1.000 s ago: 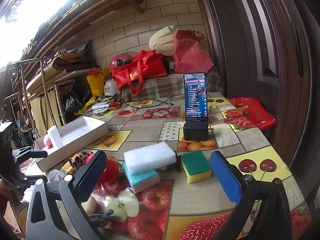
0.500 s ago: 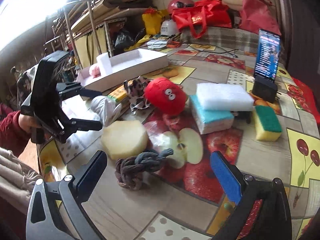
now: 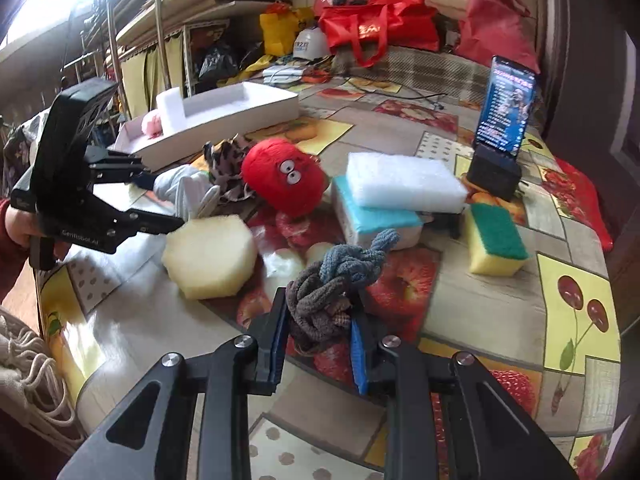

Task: Organize soft objects
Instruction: 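Grasp the white knit glove with the left gripper while the right grasps the gray rope knot, then carry the glove and rope knot into the box and open both grippers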

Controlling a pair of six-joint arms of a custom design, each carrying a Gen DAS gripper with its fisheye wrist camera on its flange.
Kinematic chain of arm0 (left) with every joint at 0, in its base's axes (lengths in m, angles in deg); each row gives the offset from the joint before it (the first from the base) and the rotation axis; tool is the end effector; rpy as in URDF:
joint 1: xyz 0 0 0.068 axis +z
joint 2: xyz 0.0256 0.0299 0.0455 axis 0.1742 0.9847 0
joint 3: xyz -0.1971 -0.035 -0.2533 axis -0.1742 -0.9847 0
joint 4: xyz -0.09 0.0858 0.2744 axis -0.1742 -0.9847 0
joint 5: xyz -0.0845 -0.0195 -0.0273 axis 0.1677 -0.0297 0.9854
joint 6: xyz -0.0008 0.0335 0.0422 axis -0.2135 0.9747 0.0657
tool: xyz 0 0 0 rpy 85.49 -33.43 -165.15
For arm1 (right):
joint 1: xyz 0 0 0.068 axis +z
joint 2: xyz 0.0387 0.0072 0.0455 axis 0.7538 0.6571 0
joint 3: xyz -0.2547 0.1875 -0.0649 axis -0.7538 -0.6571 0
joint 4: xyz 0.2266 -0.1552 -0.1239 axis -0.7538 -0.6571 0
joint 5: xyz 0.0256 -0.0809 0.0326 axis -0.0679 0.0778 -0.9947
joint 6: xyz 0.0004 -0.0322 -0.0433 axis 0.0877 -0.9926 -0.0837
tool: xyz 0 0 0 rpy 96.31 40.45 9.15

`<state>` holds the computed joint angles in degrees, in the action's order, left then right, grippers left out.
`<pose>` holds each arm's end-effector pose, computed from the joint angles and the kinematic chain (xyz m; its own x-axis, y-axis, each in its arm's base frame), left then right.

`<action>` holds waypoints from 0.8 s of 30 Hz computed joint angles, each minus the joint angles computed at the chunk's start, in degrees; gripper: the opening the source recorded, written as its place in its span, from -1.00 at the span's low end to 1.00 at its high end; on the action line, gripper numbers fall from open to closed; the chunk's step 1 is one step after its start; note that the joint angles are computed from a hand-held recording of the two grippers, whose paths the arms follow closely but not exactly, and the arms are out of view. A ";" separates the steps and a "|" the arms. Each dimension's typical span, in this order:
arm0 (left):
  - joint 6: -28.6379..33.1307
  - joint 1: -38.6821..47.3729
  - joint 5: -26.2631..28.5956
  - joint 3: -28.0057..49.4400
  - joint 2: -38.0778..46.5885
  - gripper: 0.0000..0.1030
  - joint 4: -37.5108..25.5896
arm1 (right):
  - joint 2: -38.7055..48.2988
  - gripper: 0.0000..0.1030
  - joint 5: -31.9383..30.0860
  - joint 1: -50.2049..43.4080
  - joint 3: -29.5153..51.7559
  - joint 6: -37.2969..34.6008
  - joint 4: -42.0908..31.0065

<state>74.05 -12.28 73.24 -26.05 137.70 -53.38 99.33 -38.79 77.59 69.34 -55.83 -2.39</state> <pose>0.2202 -0.0943 0.1130 -0.6030 0.4064 -0.6864 0.5380 0.8426 0.0262 0.2275 0.1266 0.1204 -0.5165 -0.3414 -0.7853 -0.5415 0.8406 -0.0093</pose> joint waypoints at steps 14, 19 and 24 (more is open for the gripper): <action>-4.26 10.64 0.71 -16.03 -14.46 0.03 27.93 | 6.07 -0.49 12.29 11.70 -3.66 6.28 31.63; -5.86 15.50 1.12 -18.41 -15.28 0.03 33.24 | 9.60 -0.49 12.73 13.13 -0.21 8.78 31.58; -6.48 22.39 4.65 -18.65 -13.06 0.03 36.52 | 12.40 -0.49 13.12 16.29 3.68 8.95 29.73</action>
<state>67.57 10.10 77.89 -44.70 124.64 -16.86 111.73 -25.68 93.87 73.02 -46.88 27.34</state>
